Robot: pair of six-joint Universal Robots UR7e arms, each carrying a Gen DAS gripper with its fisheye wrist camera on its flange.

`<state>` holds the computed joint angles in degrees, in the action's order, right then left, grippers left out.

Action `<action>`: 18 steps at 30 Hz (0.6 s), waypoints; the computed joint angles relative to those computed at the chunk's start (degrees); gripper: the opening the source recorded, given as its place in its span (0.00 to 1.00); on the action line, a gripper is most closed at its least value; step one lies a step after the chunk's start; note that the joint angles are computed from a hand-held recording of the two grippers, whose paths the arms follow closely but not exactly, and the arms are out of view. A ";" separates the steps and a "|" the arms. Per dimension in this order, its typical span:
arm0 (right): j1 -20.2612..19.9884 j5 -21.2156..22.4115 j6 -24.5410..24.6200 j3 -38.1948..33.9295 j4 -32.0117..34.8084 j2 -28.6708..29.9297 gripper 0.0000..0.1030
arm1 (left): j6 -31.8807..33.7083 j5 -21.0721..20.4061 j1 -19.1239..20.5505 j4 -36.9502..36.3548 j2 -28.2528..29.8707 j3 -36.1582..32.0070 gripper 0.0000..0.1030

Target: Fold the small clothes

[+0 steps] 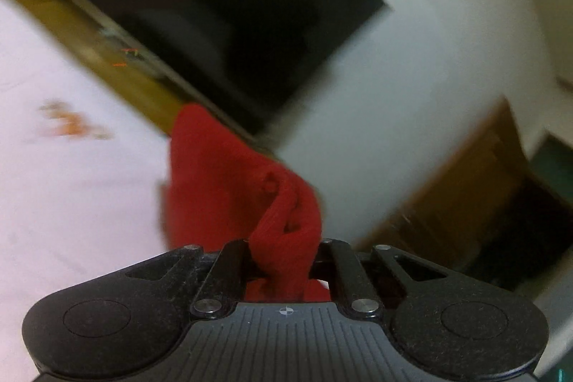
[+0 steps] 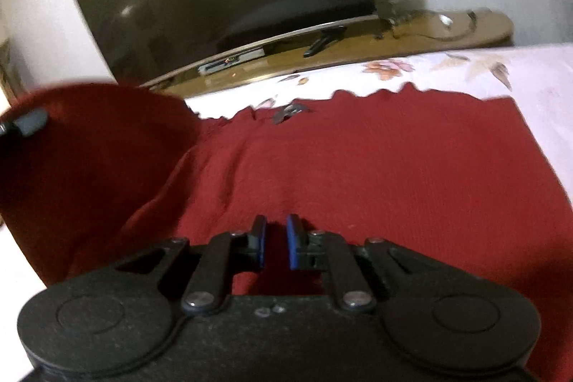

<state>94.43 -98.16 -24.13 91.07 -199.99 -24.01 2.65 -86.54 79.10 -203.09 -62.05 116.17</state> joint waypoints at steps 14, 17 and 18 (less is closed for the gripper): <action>-10.86 5.09 14.08 22.19 -17.60 -19.57 0.38 | 10.68 4.60 -6.25 15.89 14.86 -5.66 0.30; -11.98 8.76 15.78 23.87 -17.89 -20.42 0.51 | 12.88 0.56 -7.01 17.51 9.92 -3.57 0.61; -12.31 10.17 16.20 24.04 -17.46 -20.42 0.52 | 14.11 -0.13 -7.15 17.61 8.08 -2.80 0.61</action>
